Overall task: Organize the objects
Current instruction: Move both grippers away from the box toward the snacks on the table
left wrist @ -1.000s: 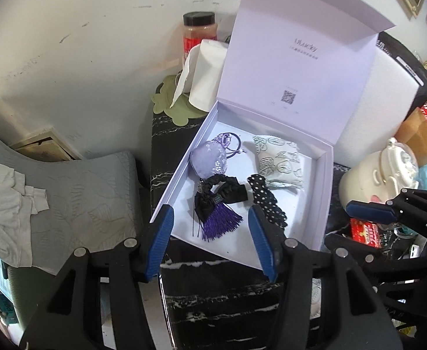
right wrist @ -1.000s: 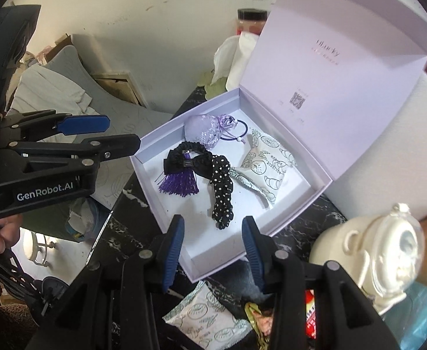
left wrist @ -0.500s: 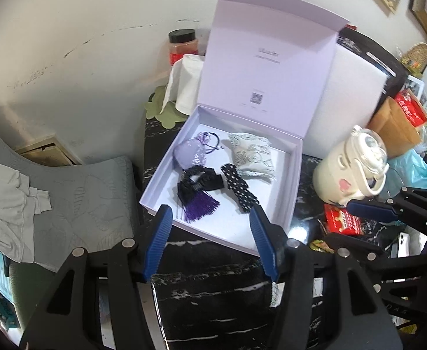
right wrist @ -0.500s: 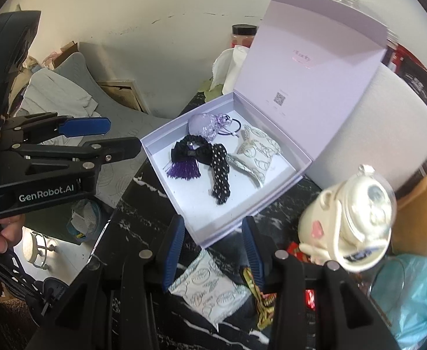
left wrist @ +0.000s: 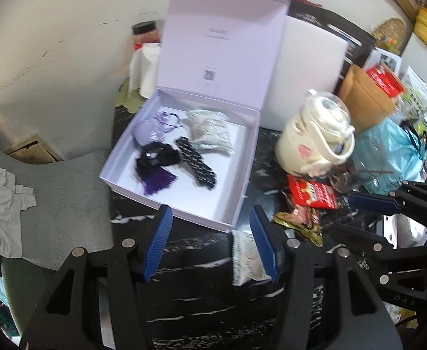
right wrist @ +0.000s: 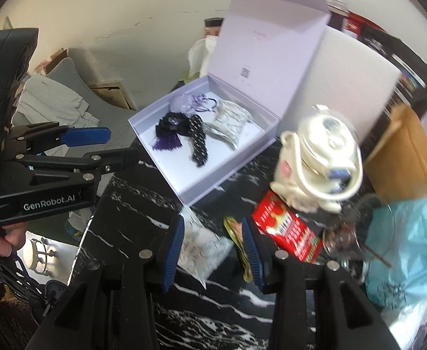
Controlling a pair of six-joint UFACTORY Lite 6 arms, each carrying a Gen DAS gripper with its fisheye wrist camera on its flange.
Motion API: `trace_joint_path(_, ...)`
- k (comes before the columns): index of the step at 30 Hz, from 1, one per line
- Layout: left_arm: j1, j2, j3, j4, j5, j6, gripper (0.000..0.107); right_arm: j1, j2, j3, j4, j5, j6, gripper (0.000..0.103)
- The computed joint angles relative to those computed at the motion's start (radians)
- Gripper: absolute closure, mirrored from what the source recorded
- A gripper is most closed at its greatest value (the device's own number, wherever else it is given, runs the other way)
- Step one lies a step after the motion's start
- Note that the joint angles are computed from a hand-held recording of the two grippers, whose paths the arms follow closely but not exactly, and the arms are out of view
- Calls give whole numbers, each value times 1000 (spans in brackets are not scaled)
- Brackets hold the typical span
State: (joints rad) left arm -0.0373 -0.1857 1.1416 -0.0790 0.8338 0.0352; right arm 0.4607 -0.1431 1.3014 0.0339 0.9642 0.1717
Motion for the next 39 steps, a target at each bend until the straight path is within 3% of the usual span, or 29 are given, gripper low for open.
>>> trace_joint_path(7,-201,10,-35,59,-33,-160,53,-98,-150,-153,27,24,-55,62)
trace_joint_path(18,-382,177,42,82,-86,-271,53,-314,-259,-328,128,21,-224,62)
trace_joint_path(25,-402,311,102,19,-133,-216,53,-403,-255,-417,174,-14,-296,62)
trace_joint_path(31,-415,419,152,-45,-187,-141,44,-478,-225,-481,221,-52,-369,62)
trace_joint_path(34,-424,493,198,-73,-206,-105,40,-519,-212,-515,245,-73,-403,53)
trace_joint_path(39,-416,614,270,-117,-233,-64,40,-583,-184,-570,300,-122,-464,52)
